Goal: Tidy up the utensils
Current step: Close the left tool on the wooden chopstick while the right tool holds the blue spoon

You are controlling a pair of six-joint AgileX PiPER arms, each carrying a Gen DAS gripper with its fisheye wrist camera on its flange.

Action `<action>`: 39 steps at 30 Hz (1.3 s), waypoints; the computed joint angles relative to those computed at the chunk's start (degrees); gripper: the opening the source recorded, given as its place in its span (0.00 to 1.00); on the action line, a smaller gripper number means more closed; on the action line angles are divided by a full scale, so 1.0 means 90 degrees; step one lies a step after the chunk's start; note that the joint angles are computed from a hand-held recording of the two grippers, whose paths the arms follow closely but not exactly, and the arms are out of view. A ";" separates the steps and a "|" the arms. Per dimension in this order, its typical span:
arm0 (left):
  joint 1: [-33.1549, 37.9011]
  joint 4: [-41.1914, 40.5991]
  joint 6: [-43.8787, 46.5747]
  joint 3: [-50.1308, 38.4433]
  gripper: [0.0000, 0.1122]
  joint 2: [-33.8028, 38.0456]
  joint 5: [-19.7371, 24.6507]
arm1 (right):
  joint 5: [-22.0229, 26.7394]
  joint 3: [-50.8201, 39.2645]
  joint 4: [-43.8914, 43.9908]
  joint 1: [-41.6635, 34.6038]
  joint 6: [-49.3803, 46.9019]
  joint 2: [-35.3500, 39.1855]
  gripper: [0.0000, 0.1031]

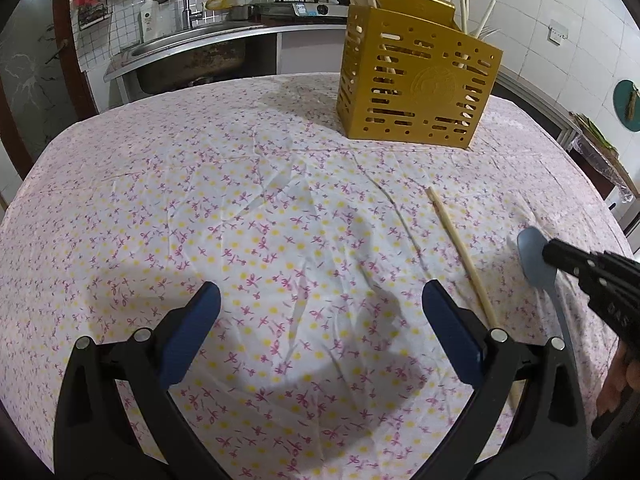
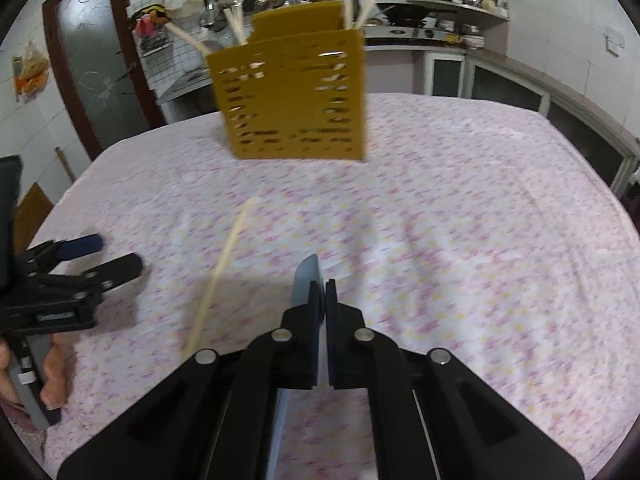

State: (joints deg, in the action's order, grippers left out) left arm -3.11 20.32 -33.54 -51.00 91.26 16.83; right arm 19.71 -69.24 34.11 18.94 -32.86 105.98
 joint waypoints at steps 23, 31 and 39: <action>-0.1054 -0.0763 0.0135 -0.2887 0.49 0.1899 0.1954 | 0.0588 -0.0617 0.2178 -0.1203 -0.1920 0.0558 0.03; -0.0975 -0.0639 0.0316 -0.2913 0.36 0.1956 0.1810 | 0.0728 -0.0726 0.2180 -0.1259 -0.1870 0.0716 0.03; -0.0895 -0.0660 0.0502 -0.2721 0.25 0.1870 0.1526 | 0.0616 -0.0688 0.1921 -0.1114 -0.1644 0.0751 0.03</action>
